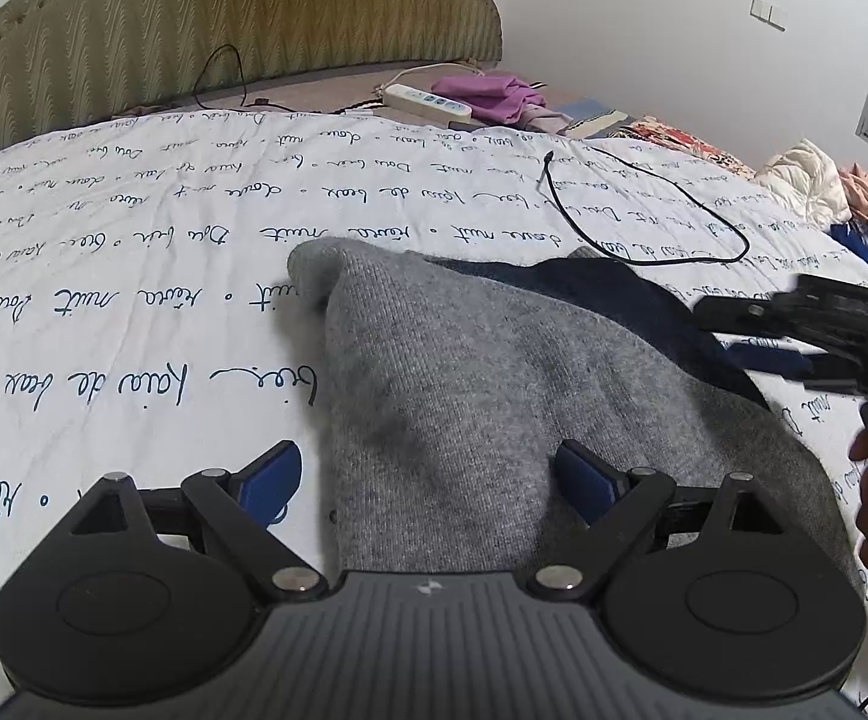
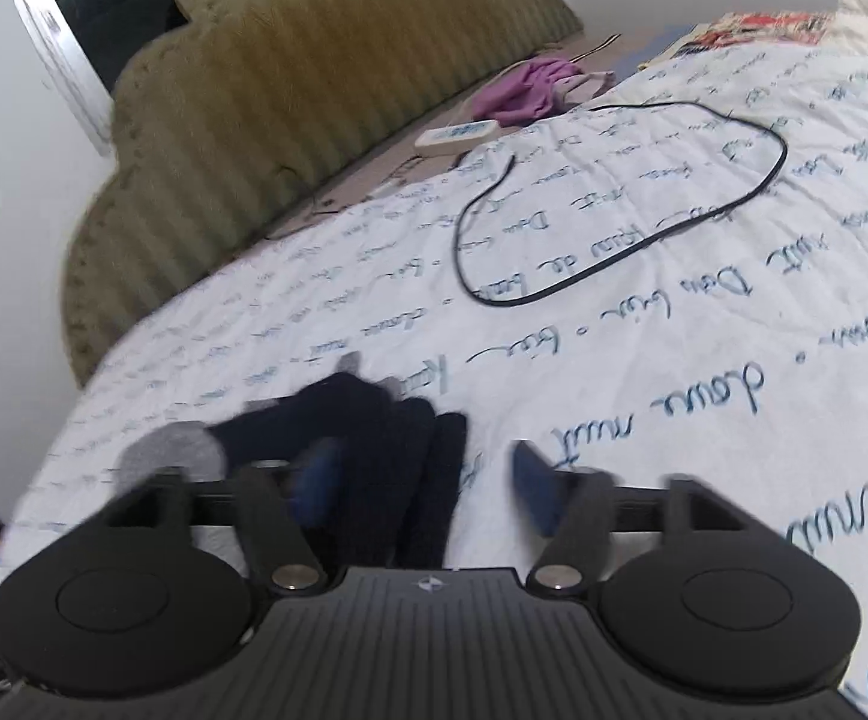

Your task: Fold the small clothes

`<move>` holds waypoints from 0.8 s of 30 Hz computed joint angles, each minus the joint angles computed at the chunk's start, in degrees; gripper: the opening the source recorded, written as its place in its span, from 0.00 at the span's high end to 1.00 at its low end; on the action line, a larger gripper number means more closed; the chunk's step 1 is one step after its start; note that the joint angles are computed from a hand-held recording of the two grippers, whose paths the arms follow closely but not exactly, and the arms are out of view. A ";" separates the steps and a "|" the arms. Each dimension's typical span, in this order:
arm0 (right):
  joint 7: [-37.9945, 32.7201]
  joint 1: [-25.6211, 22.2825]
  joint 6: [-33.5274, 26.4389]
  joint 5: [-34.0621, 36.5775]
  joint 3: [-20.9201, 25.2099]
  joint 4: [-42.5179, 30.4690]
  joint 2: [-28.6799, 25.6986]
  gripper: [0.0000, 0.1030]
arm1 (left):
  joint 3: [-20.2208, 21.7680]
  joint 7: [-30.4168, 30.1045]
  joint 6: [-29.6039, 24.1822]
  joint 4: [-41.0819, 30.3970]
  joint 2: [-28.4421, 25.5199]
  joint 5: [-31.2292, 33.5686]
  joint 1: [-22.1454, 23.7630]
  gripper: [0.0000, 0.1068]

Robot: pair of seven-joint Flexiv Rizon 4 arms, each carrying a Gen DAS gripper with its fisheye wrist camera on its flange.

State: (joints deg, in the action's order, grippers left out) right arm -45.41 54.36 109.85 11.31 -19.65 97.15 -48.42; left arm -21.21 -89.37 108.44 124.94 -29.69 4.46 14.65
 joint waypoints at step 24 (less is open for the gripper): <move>-0.28 -26.16 3.23 -28.02 30.89 -9.69 -6.98 0.64 | -30.81 -0.30 -2.96 -6.62 -21.08 4.37 27.29 0.65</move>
State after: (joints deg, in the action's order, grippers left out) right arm -45.69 28.20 113.08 -16.71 11.23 87.47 -55.40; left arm -52.01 -89.67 105.48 118.33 -50.77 8.83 41.93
